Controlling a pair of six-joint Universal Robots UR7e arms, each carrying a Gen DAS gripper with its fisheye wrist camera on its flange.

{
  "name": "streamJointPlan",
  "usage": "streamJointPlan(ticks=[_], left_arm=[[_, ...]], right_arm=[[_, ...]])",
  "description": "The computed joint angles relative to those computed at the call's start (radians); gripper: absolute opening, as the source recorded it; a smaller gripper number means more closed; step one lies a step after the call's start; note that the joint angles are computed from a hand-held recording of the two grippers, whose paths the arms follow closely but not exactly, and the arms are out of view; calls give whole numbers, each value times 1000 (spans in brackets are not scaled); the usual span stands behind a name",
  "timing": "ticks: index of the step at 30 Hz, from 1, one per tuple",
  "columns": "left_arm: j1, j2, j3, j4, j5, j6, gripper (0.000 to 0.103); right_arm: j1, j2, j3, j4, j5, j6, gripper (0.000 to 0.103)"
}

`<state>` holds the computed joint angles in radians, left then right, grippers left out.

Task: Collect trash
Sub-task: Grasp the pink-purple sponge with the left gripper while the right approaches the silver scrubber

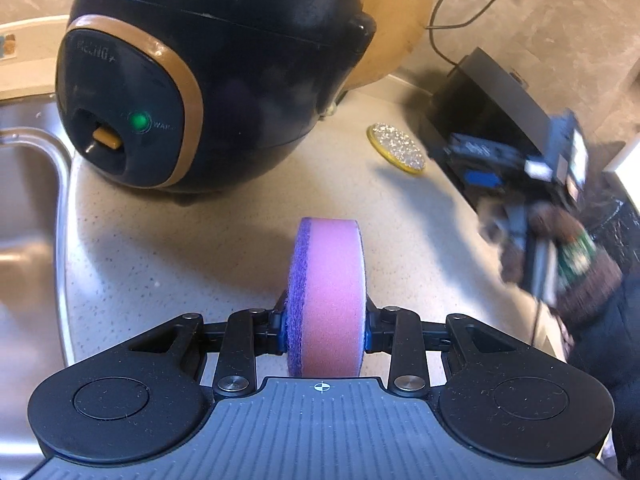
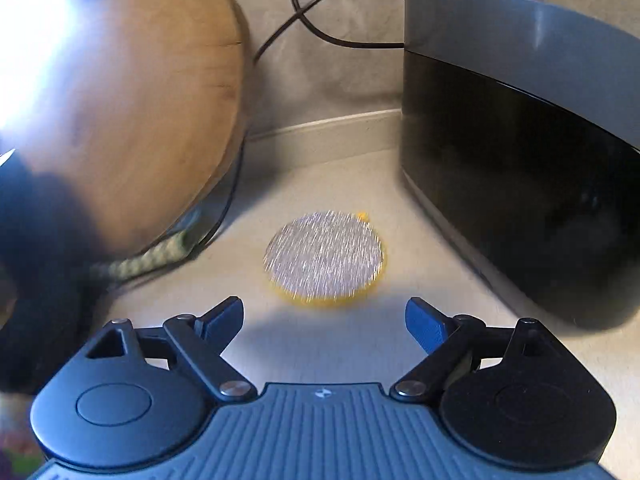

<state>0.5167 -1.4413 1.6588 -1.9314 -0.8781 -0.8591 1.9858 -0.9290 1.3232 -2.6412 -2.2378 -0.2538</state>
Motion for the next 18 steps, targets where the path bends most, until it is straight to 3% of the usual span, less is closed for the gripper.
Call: streamJointPlan(ticks=[8,12,13,15,18], left_arm=[[26,-27,41,-65,-48,47,36],[43,-29,54,-88,-66,51,36],[46,-30,58,-92,-72,52,36],[51,-35,66,-100,-81,55,36],[56,-34,65,-95,-90,53,36]], right_arm=[[-30,212,-258,50,-78,-25,89],[-55,244,-333,131,-31,76,90],[-60,252,-353,174,-24,99,96],[-60,266,-364,183,-32,78,102],[-51,284,-360,160,-79,-10,103]])
